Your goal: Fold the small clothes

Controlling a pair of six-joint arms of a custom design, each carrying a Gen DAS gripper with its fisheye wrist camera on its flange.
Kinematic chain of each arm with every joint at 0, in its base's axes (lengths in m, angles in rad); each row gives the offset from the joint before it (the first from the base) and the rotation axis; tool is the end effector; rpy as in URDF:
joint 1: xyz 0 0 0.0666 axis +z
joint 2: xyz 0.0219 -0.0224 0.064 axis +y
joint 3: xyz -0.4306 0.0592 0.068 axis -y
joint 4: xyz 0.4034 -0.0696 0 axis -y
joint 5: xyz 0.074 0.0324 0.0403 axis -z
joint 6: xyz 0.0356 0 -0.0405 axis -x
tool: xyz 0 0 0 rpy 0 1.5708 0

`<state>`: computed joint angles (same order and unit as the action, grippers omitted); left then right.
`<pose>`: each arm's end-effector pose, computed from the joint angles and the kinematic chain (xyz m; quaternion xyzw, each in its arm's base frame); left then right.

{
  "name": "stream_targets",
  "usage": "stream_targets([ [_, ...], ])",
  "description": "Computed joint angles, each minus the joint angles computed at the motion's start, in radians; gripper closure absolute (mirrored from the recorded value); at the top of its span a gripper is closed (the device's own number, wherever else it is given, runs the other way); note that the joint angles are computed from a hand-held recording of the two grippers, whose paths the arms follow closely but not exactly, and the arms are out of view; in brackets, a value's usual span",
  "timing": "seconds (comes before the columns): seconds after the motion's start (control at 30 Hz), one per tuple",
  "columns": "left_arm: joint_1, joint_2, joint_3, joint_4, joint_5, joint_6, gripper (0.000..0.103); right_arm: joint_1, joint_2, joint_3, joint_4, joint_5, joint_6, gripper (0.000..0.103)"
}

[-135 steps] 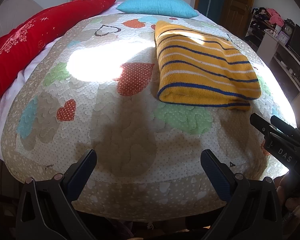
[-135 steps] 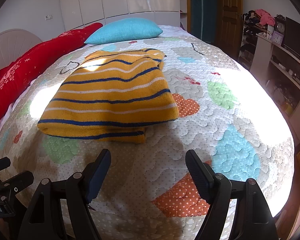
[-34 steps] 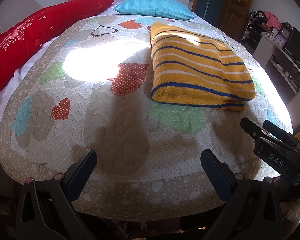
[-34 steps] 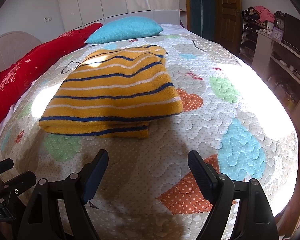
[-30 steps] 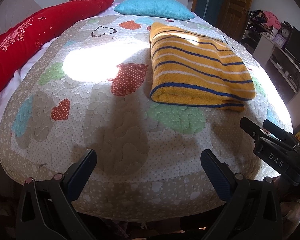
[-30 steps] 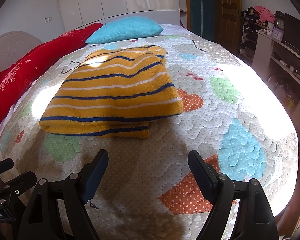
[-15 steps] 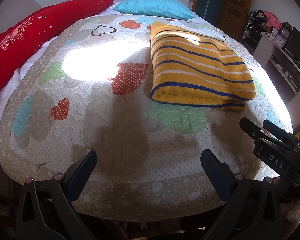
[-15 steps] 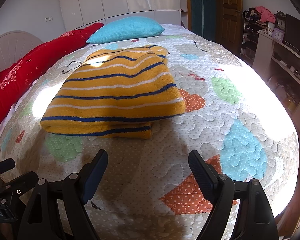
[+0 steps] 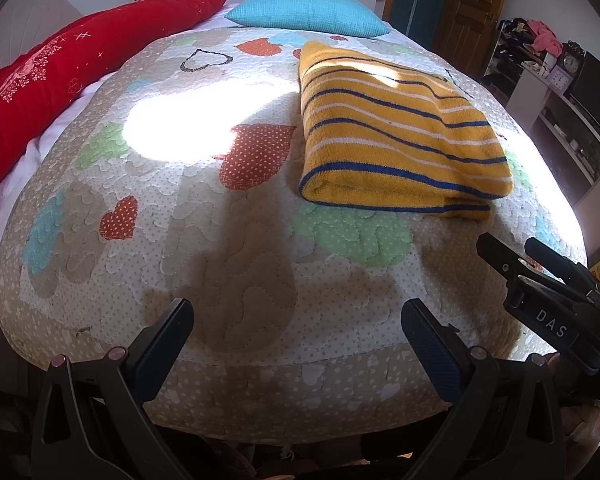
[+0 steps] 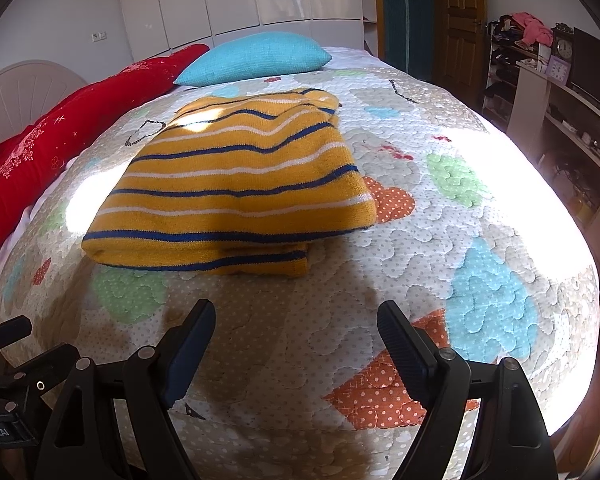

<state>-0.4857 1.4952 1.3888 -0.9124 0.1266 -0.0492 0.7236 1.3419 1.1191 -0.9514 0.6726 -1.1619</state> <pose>0.4536 -0.2450 0.4291 0.2704 0.9215 -0.1183 0.2523 0.3320 0.2631 0.3822 0.2647 0.8892 -0.0396 0.3711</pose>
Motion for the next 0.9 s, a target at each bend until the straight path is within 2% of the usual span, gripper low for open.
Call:
stream_targets([
  [0.9,0.002,-0.001,-0.005,0.001,-0.011,-0.004,0.000,0.003,0.002,-0.006,0.017,-0.011,0.012,0.016],
])
